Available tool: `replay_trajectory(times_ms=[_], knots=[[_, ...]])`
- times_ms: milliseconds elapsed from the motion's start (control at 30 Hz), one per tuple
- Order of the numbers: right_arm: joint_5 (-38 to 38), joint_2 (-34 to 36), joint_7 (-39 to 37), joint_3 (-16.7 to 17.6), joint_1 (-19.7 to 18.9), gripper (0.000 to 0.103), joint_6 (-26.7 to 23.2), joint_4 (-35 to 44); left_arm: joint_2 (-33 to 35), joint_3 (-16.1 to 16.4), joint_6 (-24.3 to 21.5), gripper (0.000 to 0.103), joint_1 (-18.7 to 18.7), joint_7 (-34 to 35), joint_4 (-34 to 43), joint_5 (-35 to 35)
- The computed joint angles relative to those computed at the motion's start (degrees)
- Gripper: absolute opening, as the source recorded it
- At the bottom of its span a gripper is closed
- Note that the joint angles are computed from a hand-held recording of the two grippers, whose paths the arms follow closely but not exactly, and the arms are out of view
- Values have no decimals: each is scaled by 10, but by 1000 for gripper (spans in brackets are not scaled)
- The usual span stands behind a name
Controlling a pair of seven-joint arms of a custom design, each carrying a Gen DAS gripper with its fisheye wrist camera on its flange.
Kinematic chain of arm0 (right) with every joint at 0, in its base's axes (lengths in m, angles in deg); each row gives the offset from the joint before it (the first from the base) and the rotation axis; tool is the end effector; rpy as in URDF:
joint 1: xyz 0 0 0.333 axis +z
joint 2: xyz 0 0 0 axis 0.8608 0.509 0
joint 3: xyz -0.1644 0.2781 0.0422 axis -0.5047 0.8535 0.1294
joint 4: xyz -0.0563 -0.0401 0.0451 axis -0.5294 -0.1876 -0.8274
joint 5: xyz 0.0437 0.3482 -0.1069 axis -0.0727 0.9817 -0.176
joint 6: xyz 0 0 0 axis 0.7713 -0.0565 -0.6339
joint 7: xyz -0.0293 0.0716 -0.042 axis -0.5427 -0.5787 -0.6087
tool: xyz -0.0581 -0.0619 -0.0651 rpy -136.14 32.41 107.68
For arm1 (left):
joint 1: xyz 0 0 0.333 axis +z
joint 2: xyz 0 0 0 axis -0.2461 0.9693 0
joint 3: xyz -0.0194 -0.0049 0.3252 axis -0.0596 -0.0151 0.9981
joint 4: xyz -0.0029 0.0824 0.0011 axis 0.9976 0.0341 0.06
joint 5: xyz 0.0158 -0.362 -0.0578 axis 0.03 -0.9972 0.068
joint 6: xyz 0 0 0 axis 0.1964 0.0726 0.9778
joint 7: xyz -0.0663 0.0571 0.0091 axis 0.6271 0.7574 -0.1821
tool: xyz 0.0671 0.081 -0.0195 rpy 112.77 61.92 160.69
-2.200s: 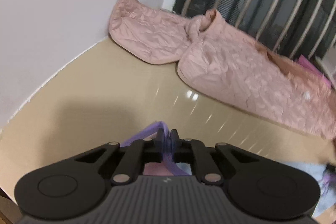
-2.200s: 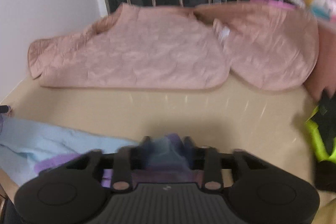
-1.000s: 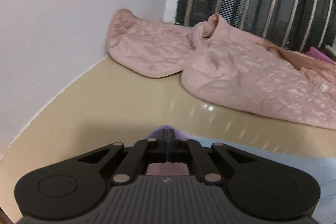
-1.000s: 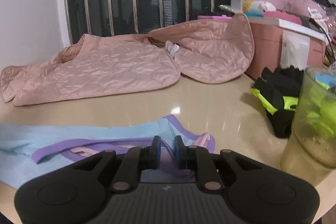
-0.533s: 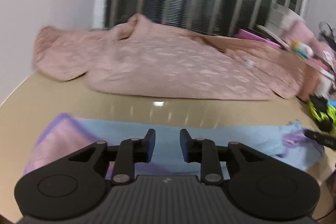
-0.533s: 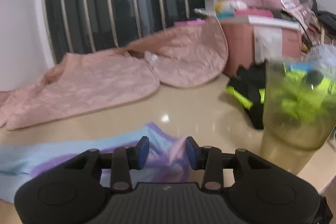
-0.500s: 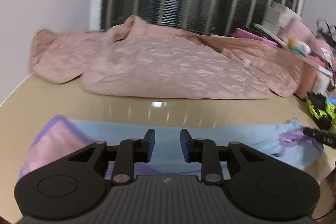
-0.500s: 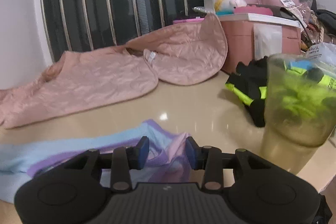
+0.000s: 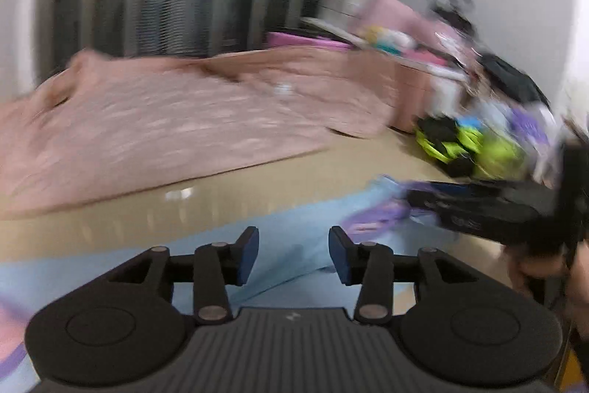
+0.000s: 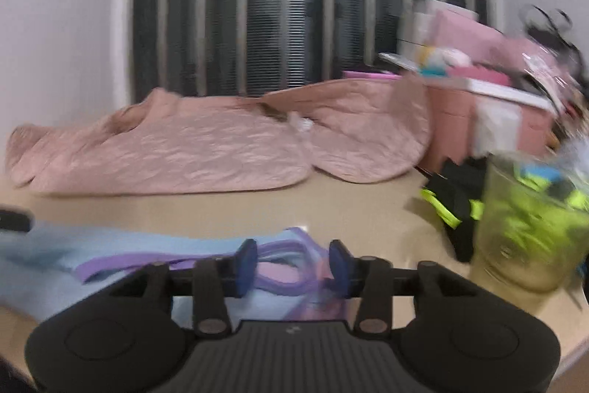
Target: Fold clothes
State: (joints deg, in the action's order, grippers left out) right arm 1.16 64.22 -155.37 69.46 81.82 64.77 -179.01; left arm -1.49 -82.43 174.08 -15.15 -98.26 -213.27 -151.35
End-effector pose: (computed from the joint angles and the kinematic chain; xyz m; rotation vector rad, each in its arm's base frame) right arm 0.3477 0.2167 0.4167 -1.1989 1.9429 -1.2195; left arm 0.5070 -0.0692 0.4612 -0.7529 2.4734 -1.4266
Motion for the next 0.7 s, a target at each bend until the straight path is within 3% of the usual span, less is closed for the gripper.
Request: replay_trajectory(times_ms=[33,67,100,133,233,500,600,667,700], knots=[[2,4,-4,-8,-3,33,14,3,0,-6,21,41,-12,7,-3,4],[3,8,-8,-16,-6,12,30,6,4,-13,34,37,-17,7,-2,9],[1,7,-3,-18,-10,3,37,6,9,-20,47,25,-23,6,-1,15],[-2,7,4,-19,-13,2,43,5,15,-23,47,14,-27,-2,3,27],[-15,-16,19,4,-7,2,11,-8,29,-21,38,1,-27,-17,14,31],[-9,-54,13,36,21,2,-39,-42,-7,-3,-9,0,-8,-29,-5,23],[7,-45,-13,31,32,2,-33,-42,-9,-9,20,2,-12,-18,-22,37],[25,-35,-30,29,37,3,-31,-41,-9,-12,43,9,-16,-18,-30,41],[34,-31,-39,28,40,3,-29,-41,-8,-9,35,21,-15,-21,-29,42]])
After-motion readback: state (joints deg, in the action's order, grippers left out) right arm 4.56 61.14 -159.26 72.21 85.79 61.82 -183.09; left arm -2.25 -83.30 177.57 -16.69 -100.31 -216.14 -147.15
